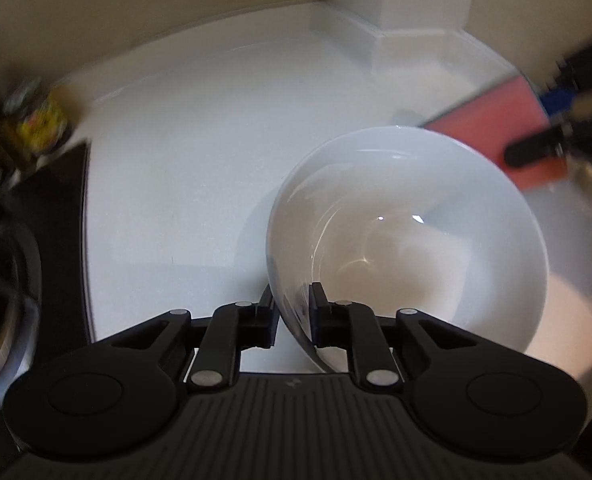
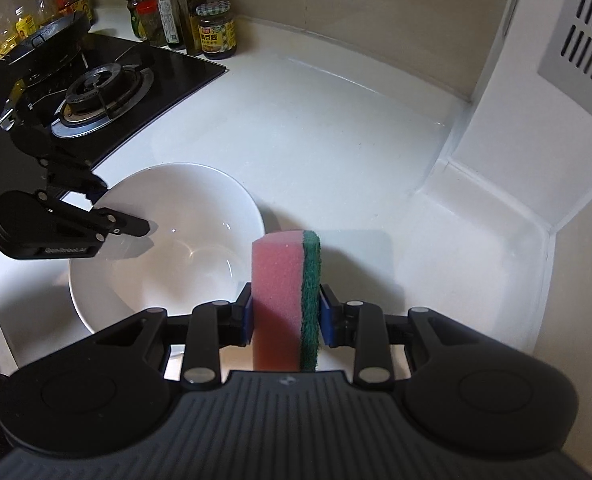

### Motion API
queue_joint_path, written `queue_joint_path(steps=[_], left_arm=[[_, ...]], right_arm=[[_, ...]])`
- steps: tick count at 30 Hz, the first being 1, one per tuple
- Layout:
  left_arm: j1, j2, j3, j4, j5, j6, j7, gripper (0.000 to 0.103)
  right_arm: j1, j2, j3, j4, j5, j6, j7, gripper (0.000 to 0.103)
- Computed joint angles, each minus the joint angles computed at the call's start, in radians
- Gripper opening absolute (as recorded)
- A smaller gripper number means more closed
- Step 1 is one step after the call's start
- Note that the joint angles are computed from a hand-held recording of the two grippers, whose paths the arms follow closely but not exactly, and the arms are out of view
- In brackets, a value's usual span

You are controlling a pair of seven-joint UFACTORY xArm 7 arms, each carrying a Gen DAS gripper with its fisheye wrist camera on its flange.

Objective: Clean bowl

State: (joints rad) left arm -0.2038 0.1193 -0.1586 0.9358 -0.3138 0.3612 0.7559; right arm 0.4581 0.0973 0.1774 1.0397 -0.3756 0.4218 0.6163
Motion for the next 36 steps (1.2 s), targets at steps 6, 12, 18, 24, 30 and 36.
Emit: queue_joint_path(steps=[6, 12, 18, 24, 30, 36], left_arm=[[0.074, 0.067, -0.066, 0.1, -0.109, 0.066, 0.398, 0.02], [0.017, 0.059, -0.007, 0.11, -0.084, 0.06, 0.213, 0.023], [-0.012, -0.03, 0.032, 0.015, -0.027, 0.027, -0.23, 0.026], [-0.009, 0.001, 0.013, 0.031, 0.039, -0.012, -0.182, 0.013], [0.059, 0.067, -0.053, 0.112, -0.054, 0.027, 0.226, 0.017], [0.087, 0.142, -0.069, 0.23, -0.147, 0.121, 0.48, 0.02]], right_arm=[[0.0, 0.06, -0.008, 0.094, 0.004, 0.058, -0.085, 0.027], [-0.002, 0.064, -0.017, 0.101, 0.042, 0.06, -0.119, 0.027], [-0.009, 0.034, -0.021, 0.035, 0.071, -0.017, -0.053, 0.027], [-0.022, 0.019, -0.01, 0.002, 0.124, -0.051, -0.043, 0.027], [-0.025, 0.055, -0.013, 0.064, 0.126, -0.008, -0.096, 0.027], [-0.012, 0.098, -0.028, 0.141, 0.089, 0.065, -0.136, 0.027]])
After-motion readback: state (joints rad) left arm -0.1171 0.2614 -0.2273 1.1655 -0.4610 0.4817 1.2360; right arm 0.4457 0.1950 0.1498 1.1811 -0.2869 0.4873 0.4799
